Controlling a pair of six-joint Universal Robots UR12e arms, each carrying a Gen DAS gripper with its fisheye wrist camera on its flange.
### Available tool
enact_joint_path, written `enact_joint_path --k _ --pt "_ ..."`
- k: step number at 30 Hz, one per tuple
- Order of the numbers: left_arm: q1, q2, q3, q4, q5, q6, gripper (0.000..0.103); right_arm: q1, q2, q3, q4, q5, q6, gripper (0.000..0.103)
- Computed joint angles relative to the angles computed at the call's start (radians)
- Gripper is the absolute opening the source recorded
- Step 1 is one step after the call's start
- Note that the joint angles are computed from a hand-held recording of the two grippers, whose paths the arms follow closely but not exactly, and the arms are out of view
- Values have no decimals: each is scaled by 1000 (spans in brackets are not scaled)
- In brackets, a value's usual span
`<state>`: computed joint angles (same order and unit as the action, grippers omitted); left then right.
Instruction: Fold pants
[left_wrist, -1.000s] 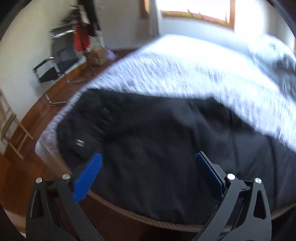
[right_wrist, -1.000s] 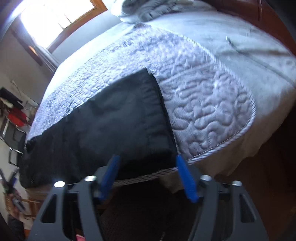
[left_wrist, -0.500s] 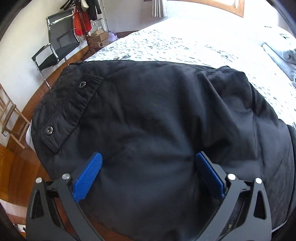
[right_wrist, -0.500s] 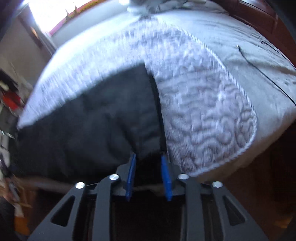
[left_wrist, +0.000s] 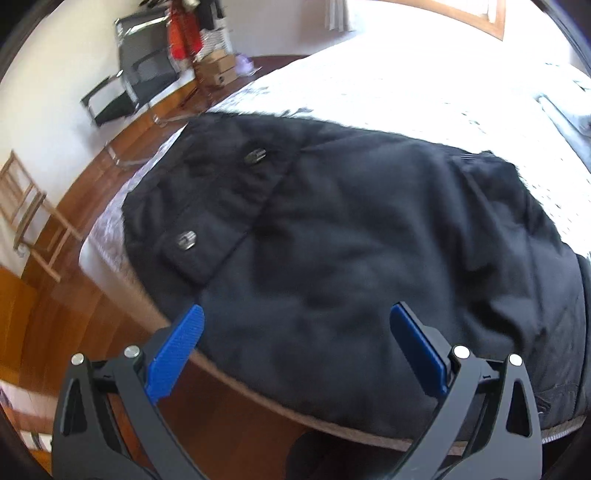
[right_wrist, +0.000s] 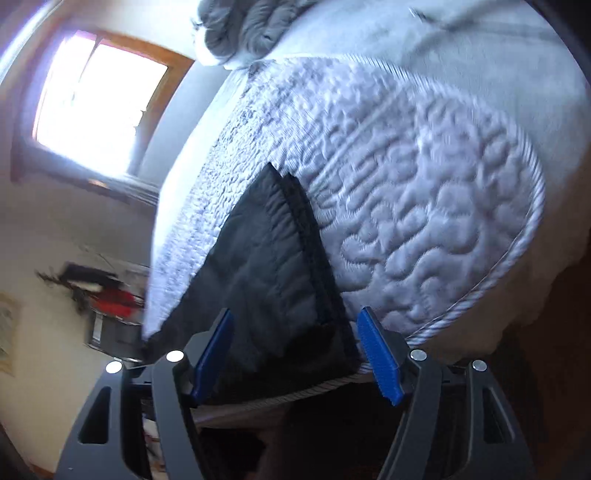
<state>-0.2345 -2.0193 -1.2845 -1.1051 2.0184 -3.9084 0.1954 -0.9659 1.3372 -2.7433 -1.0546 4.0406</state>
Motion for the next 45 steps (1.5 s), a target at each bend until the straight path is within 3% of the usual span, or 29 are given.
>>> enact_joint_path --k 5,10,13,16,20,23,26,30,34,36,38,40,42,43,45 --pt "15 14 -21 -3 -15 -25 100 11 28 -27 42 55 -9 68" --pt "15 3 -11 -7 -7 6 101 15 44 -41 5 76 24 66" --pt "20 3 -19 13 -21 9 101 25 57 -77 37 46 8 50" --pt "32 13 -44 55 -53 -7 101 27 86 -130 10 54 20 32" --pt "29 4 -43 74 -45 -54 101 35 122 -288 140 19 -81 12" --pt "30 -18 -16 68 -60 -38 101 34 144 -400 236 -19 -170 8" --pt "19 -62 47 49 -69 -48 101 25 145 -447 328 -60 -215 8" --pt "1 -132 144 53 -102 -5 101 8 108 -387 350 -130 -176 8" --pt "-16 -193 247 1 -117 26 101 -13 81 -299 384 -164 -129 11" --pt "-17 -193 250 -4 -117 18 101 -16 69 -262 365 -182 -107 30" --pt "-8 -171 219 24 -153 41 100 -13 46 -225 341 -244 -92 58" --pt "-1 -144 183 61 -170 61 100 -13 18 -178 300 -286 -58 72" --pt "0 -110 141 84 -143 66 100 -9 -11 -135 278 -338 -4 75" --pt "2 -96 126 89 -125 71 100 -6 -27 -100 224 -344 27 75" --pt "6 -75 108 84 -115 72 100 -5 -40 -52 101 -284 61 67"
